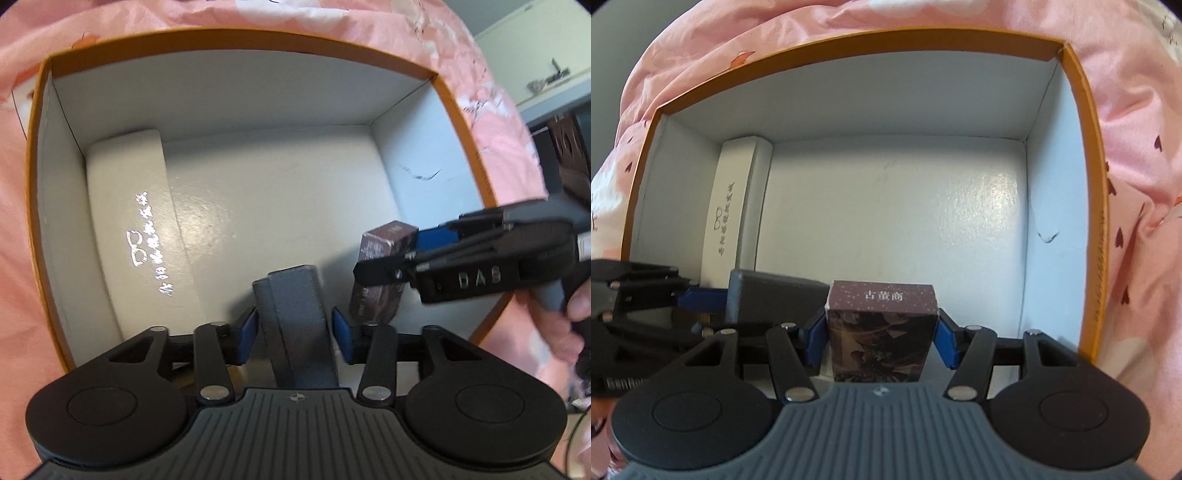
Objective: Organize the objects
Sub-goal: 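Carry the grey box and card box over the orange box with both grippers, then lower both boxes into the orange box and open both grippers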
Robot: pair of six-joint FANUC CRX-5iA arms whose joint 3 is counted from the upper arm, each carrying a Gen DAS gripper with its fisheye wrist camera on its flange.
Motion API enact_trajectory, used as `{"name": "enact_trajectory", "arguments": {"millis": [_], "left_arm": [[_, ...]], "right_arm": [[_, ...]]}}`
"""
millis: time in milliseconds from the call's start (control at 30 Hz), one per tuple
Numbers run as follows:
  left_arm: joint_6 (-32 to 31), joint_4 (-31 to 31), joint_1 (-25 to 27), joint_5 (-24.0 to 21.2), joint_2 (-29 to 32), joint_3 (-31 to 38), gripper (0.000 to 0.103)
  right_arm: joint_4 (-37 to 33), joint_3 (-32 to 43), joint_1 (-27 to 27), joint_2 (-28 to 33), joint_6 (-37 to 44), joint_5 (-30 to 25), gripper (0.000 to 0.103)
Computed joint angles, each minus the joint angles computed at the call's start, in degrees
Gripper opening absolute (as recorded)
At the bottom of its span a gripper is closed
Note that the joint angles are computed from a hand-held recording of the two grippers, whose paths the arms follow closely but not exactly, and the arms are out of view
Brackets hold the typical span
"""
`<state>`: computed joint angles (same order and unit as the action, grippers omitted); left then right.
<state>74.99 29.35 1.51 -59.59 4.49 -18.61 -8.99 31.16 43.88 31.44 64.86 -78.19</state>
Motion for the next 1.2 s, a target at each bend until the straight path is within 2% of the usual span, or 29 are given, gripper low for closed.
{"name": "enact_trajectory", "arguments": {"millis": [100, 200, 300, 467, 633, 667, 733, 933, 1033, 1200], "left_arm": [[1.24, -4.68, -1.09, -0.21, -0.73, 1.72, 0.061], [1.13, -6.87, -1.24, 0.08, -1.83, 2.14, 0.061], [-0.49, -6.52, -0.58, 0.44, -3.25, 1.31, 0.06], [-1.21, -6.08, 0.08, 0.83, -3.89, 0.96, 0.046], [-1.66, -5.52, -0.27, 2.59, -3.05, 0.98, 0.041], [-1.68, -5.66, -0.78, 3.01, -2.43, 1.35, 0.04], [-2.19, -5.98, -1.31, 3.4, -1.86, 1.5, 0.039], [-1.47, -8.34, -2.57, 3.26, -1.48, 1.96, 0.037], [-1.57, -9.19, -3.16, 4.14, -1.57, 1.76, 0.037], [-1.14, -10.84, -3.9, 4.32, -1.63, 2.27, 0.037]], "right_arm": [[-1.67, 1.05, -0.8, 0.91, -0.17, -0.55, 0.06], [-2.23, 2.02, -0.94, 1.87, -0.06, -1.4, 0.06], [-2.73, 2.56, -1.06, 2.57, -0.57, -1.66, 0.06], [-4.49, 2.72, -1.58, 2.79, -1.54, -1.67, 0.062], [-5.43, 2.49, -1.94, 2.27, -1.77, -1.25, 0.061], [-5.48, 2.26, -1.94, 2.02, -1.81, -1.09, 0.06], [-4.94, 1.64, -1.79, 1.57, -2.24, -0.68, 0.05], [-5.47, -0.28, -2.16, 0.64, -2.37, 0.21, 0.038], [-6.84, -1.04, -2.67, 0.16, -1.02, 0.36, 0.035], [-6.93, -0.85, -2.26, 0.15, 0.23, 0.25, 0.034]]}}
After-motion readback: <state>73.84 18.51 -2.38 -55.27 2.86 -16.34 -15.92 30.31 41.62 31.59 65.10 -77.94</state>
